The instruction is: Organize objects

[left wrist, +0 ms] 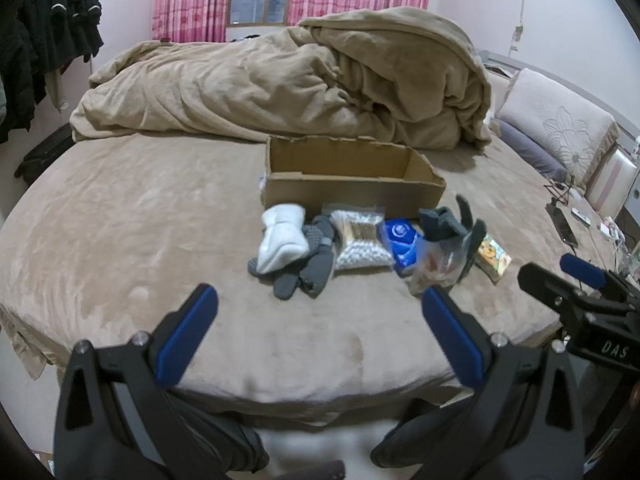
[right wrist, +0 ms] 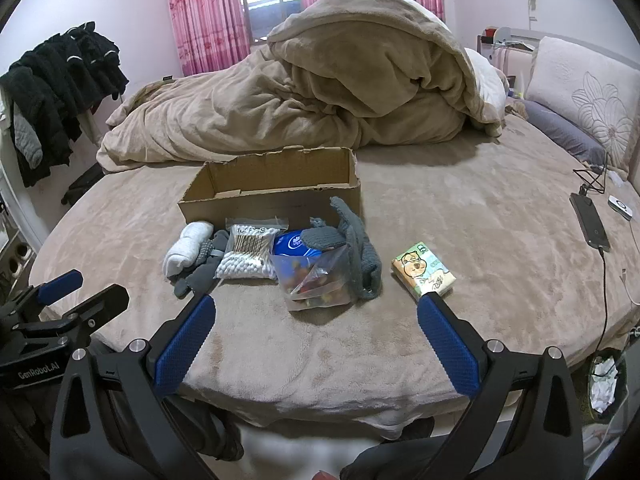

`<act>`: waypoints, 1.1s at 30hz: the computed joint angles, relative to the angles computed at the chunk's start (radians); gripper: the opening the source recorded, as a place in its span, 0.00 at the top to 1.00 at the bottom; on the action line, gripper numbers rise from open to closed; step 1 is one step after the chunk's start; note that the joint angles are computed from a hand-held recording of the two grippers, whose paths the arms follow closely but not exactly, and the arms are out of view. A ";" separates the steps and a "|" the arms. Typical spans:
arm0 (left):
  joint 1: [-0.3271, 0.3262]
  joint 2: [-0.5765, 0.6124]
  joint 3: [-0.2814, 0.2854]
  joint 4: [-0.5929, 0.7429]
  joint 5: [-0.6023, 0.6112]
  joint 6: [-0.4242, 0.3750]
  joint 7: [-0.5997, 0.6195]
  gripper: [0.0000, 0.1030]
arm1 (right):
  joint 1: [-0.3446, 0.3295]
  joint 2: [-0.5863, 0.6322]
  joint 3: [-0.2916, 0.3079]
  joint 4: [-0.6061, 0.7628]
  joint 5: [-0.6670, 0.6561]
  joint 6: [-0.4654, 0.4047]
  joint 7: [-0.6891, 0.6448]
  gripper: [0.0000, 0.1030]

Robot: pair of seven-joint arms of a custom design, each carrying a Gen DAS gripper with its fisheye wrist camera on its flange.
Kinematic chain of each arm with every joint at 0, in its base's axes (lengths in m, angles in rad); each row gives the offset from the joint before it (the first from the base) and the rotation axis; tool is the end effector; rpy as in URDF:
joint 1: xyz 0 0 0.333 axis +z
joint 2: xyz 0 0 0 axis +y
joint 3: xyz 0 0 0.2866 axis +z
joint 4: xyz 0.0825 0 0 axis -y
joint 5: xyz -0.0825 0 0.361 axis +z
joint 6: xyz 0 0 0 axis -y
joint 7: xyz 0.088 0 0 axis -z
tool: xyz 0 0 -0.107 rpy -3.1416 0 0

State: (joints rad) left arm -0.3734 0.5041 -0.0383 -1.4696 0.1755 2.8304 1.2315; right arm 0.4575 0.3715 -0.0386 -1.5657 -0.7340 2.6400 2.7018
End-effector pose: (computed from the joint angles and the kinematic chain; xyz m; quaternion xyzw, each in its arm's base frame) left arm 0.6525 -0.2881 0.4745 -0.5745 0.7040 -0.3594 0.2125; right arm 0.6138 0.2965 0.4868 -0.5815 0.6951 -0.2793 0.3172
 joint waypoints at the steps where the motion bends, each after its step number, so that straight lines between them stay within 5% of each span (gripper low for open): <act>1: 0.000 0.000 -0.001 0.001 0.000 -0.002 0.000 0.00 | -0.001 0.000 0.000 -0.001 0.001 0.001 -0.001 0.00; 33: 0.005 -0.002 -0.010 0.000 -0.009 0.003 0.016 0.00 | 0.002 -0.009 -0.003 -0.011 -0.010 0.006 0.009 0.01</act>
State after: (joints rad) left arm -0.3685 0.5018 -0.0481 -1.4692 0.1665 2.8335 1.2471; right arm 0.4595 0.3627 -0.0413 -1.5766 -0.7441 2.6458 2.7110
